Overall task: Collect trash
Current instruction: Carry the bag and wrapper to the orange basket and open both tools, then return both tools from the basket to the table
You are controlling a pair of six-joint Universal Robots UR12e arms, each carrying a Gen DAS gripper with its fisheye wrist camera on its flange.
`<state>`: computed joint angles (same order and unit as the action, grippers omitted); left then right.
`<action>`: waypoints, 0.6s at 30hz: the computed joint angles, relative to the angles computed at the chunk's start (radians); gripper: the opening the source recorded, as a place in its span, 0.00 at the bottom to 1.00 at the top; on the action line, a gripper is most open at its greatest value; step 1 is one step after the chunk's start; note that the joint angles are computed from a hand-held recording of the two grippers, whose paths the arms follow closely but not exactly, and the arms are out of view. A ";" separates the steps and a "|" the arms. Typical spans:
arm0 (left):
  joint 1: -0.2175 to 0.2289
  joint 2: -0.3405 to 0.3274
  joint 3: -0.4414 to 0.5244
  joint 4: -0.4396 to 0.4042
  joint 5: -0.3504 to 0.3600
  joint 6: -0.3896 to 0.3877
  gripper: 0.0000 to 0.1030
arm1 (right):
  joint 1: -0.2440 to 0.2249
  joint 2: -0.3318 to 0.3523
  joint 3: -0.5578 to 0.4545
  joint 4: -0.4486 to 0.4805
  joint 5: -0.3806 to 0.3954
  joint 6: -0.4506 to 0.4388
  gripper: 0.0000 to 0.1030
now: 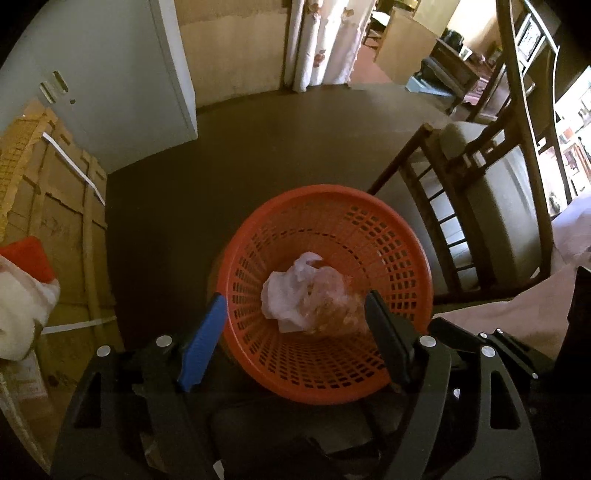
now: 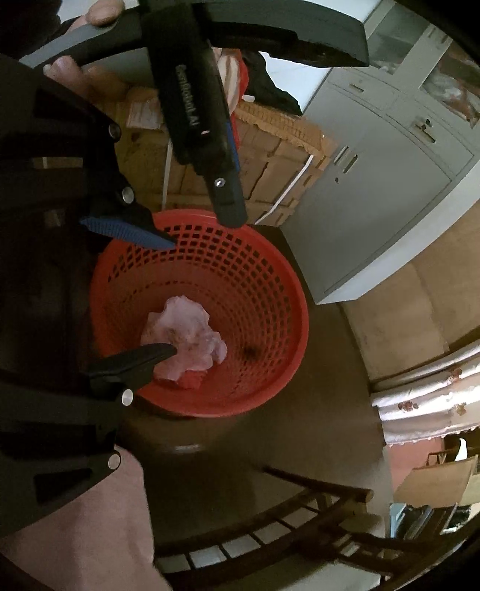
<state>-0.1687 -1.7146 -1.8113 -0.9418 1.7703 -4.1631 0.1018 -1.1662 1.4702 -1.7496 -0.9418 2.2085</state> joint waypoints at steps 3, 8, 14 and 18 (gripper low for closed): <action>-0.010 0.007 0.006 0.001 0.016 0.001 0.73 | -0.023 -0.025 0.016 -0.016 0.016 -0.020 0.52; -0.045 -0.003 0.041 0.024 0.049 0.051 0.73 | -0.098 -0.088 0.045 -0.031 0.097 -0.041 0.55; -0.104 -0.031 0.106 0.089 0.071 0.173 0.74 | -0.225 -0.181 0.108 -0.140 0.221 -0.001 0.65; -0.149 -0.066 0.173 0.137 0.045 0.272 0.74 | -0.318 -0.227 0.151 -0.292 0.256 0.129 0.68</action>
